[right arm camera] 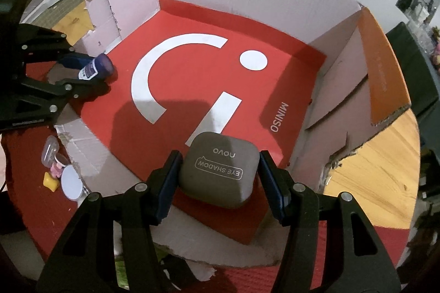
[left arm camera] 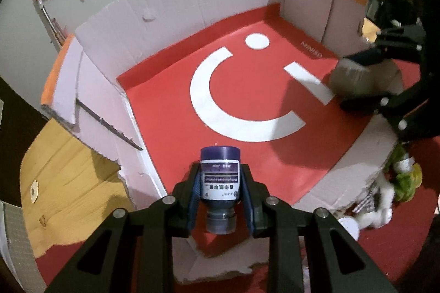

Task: Organize objects
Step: 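Carry the navy bottle and grey compact into the box with both tools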

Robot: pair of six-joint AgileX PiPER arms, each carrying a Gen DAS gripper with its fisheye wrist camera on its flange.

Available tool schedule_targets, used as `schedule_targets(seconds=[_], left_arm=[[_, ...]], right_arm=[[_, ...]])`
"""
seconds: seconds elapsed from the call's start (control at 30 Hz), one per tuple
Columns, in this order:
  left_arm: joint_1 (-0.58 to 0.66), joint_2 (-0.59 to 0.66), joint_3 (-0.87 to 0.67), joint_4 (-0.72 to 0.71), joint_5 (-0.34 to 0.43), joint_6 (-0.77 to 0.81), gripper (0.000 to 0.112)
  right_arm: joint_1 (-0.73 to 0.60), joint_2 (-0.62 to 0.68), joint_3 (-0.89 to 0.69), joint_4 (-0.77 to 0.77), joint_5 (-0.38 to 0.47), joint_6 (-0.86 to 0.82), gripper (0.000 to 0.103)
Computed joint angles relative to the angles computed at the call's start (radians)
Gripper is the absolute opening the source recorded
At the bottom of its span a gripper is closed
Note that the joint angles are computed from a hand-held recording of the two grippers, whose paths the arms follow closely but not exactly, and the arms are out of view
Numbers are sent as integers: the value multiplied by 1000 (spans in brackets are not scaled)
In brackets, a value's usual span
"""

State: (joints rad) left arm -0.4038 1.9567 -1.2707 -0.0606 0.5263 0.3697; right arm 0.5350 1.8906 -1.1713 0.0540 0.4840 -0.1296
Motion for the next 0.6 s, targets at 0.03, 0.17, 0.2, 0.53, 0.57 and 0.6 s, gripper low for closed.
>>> schedule_targets(seconds=[0.03, 0.17, 0.2, 0.53, 0.57, 0.6], left_arm=[[2, 2, -7, -10, 8, 12, 28], [15, 16, -46, -40, 64, 58, 28], [17, 17, -49, -44, 69, 68, 29], [20, 14, -44, -57, 70, 93, 29], [20, 15, -44, -55, 69, 93, 29], [19, 13, -43, -49, 68, 91, 29]], right_arm=[[-2, 6, -11, 2, 13, -8, 55], [-2, 24, -43, -5, 55, -27, 55], [-2, 26, -47, -6, 61, -29, 55], [11, 23, -39, -56, 66, -11, 55], [14, 24, -40, -67, 67, -3, 55], [15, 24, -41, -72, 69, -1, 55]])
